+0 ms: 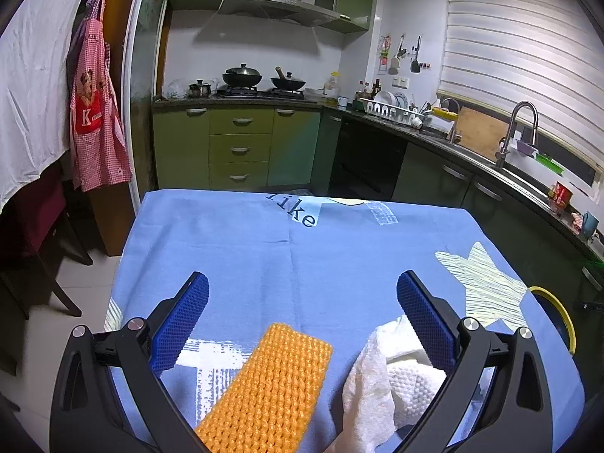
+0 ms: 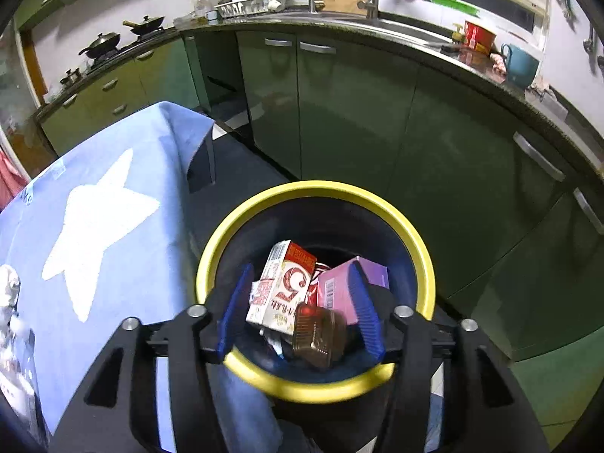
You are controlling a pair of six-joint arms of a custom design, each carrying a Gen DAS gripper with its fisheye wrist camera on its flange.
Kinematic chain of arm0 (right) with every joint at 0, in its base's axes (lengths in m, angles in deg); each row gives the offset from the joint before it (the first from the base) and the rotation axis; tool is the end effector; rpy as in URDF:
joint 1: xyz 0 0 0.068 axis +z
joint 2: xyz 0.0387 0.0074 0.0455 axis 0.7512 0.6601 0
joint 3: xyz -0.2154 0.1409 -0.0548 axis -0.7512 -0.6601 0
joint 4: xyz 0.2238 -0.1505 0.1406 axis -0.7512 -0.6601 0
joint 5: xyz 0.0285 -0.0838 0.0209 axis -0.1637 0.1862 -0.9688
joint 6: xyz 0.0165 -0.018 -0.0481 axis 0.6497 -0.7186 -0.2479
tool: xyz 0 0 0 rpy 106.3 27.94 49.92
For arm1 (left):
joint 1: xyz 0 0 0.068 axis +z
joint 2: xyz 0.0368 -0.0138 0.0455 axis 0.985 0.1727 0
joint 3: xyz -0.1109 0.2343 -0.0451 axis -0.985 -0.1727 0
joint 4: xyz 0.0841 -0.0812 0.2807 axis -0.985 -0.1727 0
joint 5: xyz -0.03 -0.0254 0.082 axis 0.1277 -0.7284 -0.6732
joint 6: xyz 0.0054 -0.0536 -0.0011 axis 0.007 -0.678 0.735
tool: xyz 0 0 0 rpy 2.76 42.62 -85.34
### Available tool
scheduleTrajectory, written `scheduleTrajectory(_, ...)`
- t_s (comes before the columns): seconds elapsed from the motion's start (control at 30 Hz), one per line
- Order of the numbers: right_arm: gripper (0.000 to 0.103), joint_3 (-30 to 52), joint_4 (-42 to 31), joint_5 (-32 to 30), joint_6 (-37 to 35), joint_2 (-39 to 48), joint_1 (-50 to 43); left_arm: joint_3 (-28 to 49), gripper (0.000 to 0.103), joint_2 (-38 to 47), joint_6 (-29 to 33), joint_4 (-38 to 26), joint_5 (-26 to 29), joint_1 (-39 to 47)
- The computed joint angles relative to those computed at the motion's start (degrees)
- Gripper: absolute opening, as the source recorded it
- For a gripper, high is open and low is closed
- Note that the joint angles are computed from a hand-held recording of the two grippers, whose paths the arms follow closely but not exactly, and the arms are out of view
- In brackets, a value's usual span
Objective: Collect trash
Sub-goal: 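Carry the loaf pan over the bin and open the right gripper, then reach the left gripper to the white pill bottle and grasp it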
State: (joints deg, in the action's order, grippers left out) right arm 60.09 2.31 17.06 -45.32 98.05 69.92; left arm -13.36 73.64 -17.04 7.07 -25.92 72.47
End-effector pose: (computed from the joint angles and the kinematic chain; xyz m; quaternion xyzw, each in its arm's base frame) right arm 0.3411 0.1218 0.2343 0.0023 0.9315 -0.0194 0.3632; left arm 0.2816 -0.0255 0.2036 -0.1820 0.8474 0.0271 0.4980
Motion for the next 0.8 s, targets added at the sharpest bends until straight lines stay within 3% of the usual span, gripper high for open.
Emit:
scheduleTrajectory(0.27,0.054,-8.9,1.1,0.2,4.3,-9.8,4.3,0.5,0.098,1.3,0.4,-0.2,-0.9,-1.7)
scheduleTrajectory(0.5,0.055,-11.3,0.4,-0.3,5.5,-13.2,6.1,1.4,0.098,2.2,1.1,-1.1,-1.2,-2.6)
scheduleTrajectory(0.63,0.059,-12.5,0.7,-0.7,5.6,-15.1,6.5,3.4,0.098,1.8,-0.4,-5.5,0.5,-3.4)
scheduleTrajectory(0.8,0.059,-14.2,1.9,-1.6,5.3,-17.0,6.7,10.5,0.098,4.9,1.0,-16.7,7.4,-6.6)
